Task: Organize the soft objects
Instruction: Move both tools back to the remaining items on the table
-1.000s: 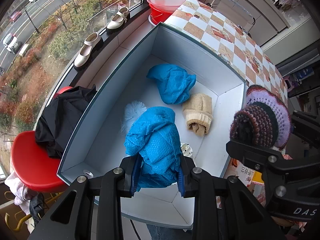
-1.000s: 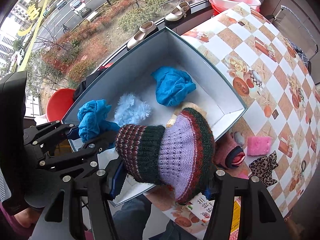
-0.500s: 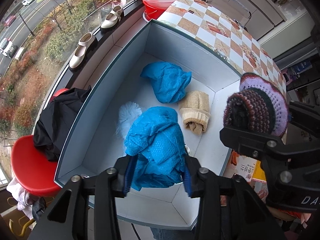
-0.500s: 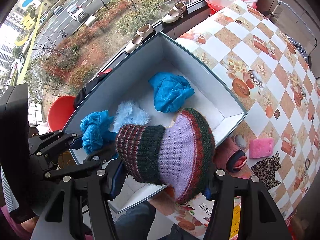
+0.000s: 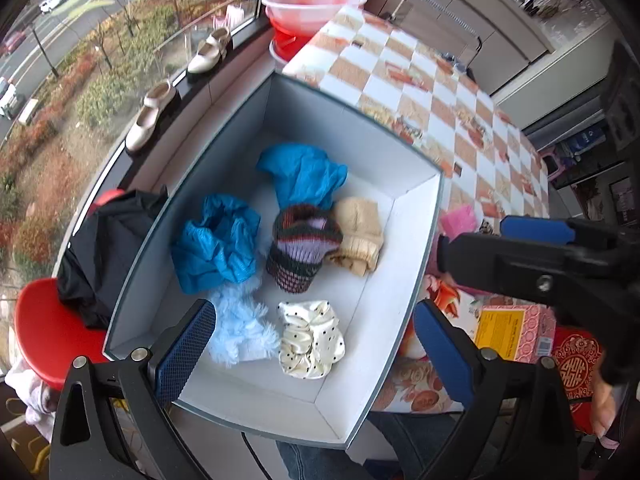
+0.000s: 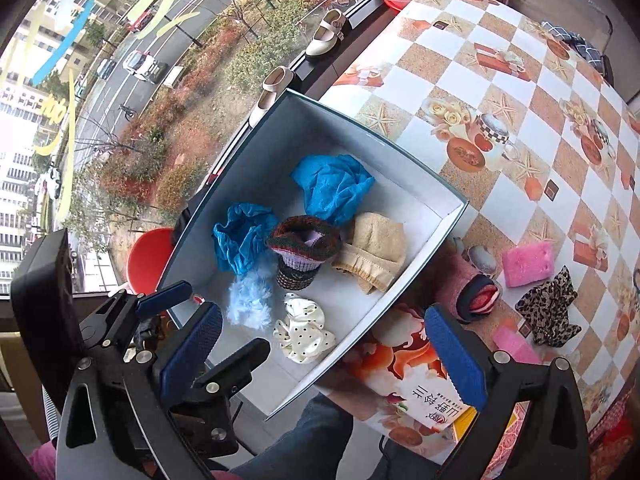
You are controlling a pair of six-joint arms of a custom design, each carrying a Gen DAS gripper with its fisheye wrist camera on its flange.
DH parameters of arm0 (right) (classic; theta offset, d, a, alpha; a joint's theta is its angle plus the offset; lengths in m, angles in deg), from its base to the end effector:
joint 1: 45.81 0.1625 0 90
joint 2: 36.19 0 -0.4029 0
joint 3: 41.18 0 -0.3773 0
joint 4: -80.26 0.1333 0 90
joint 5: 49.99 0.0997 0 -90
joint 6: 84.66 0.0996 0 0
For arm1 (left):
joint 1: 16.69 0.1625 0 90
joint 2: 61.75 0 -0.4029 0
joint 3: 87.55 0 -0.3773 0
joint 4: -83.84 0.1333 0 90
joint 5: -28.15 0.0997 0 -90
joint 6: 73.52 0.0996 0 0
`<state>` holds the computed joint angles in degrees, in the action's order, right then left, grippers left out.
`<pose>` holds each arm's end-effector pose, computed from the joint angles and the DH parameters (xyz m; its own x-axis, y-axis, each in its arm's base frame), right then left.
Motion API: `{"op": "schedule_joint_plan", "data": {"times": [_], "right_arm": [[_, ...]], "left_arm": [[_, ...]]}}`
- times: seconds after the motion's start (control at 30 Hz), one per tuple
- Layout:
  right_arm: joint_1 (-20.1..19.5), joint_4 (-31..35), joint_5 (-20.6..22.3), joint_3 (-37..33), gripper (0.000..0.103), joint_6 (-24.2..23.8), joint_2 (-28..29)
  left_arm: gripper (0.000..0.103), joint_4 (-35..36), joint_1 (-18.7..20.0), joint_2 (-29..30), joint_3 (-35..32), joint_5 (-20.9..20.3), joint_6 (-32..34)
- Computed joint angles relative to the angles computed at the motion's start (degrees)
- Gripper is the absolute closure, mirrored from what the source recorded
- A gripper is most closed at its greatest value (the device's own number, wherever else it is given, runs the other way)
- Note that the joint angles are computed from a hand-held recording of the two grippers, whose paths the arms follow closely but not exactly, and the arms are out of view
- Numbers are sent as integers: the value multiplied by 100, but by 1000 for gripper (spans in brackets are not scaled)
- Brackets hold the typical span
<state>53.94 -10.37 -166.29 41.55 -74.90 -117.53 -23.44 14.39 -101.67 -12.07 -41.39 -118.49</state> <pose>0.1787 -0.5135 0.4610 -0.8985 0.0117 0.4389 -0.0173 0.9979 -0.0620 -0.4967 -0.4957 0.0817 -0.8505 0.2613 -0.4565 0.2999 0.9539 -0.0127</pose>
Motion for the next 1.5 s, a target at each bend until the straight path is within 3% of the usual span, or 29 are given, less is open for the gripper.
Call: {"op": "schedule_joint_plan", "data": {"times": [0.17,0.27,0.4,0.47,0.57,0.67,0.73,0.8,0.9,0.97,1.0,1.07,1.17,1.37,1.5], "right_arm": [[178,-462,110,-26,1,-78,-291],[401,-641,-125,-139,1,-182,-354],[761,-1264,-489,-58,1,-531,-550],[1000,-1772,-778,36,1,-838,-659],[1266,-2499,-946,165,1,-1417,-815],[1447,-3194,-1057,313,1,-1690,-977],[1536,-3649,-1161,397,1,-1822,-1059],[1681,-4263,-1392,517,1,-2076,-1130],[1953,-5774,-1736,827,1,-2928,-1221],[2074,-6402,-1893,931,1,-3234,-1284],[2037,-6356,-1892,989,1,-3181,-1383],[1757,-5544,-1876,985,1,-2762,-1450],[1478,-3810,-1850,824,1,-1682,-1696],[916,-2796,-2235,731,1,-524,-2265],[-204,-1486,-1788,443,1,432,-2686]], "left_arm": [[3,-435,-458,-156,-23,1257,436],[3,-810,-741,-290,91,1929,611],[3,-152,-1030,-288,-207,2792,127],[3,38,-1117,-276,-327,3077,-46],[3,-529,-1202,-370,-165,3408,153],[0,-932,-1272,-313,-179,3724,545],[0,-1146,-1266,-266,-247,3630,859],[0,-1165,-1194,-214,-423,3179,1024],[0,-1235,-1104,-143,-621,2448,1131],[0,-1535,-1137,-80,-600,2417,1327],[0,-1500,-1168,-5,-697,2440,1417],[0,-1122,-1191,225,-1079,2368,1502],[0,-320,-1128,599,-1741,2021,1287],[0,1092,-859,1414,-3095,761,941],[0,2488,-737,2350,-4473,177,979]]}}
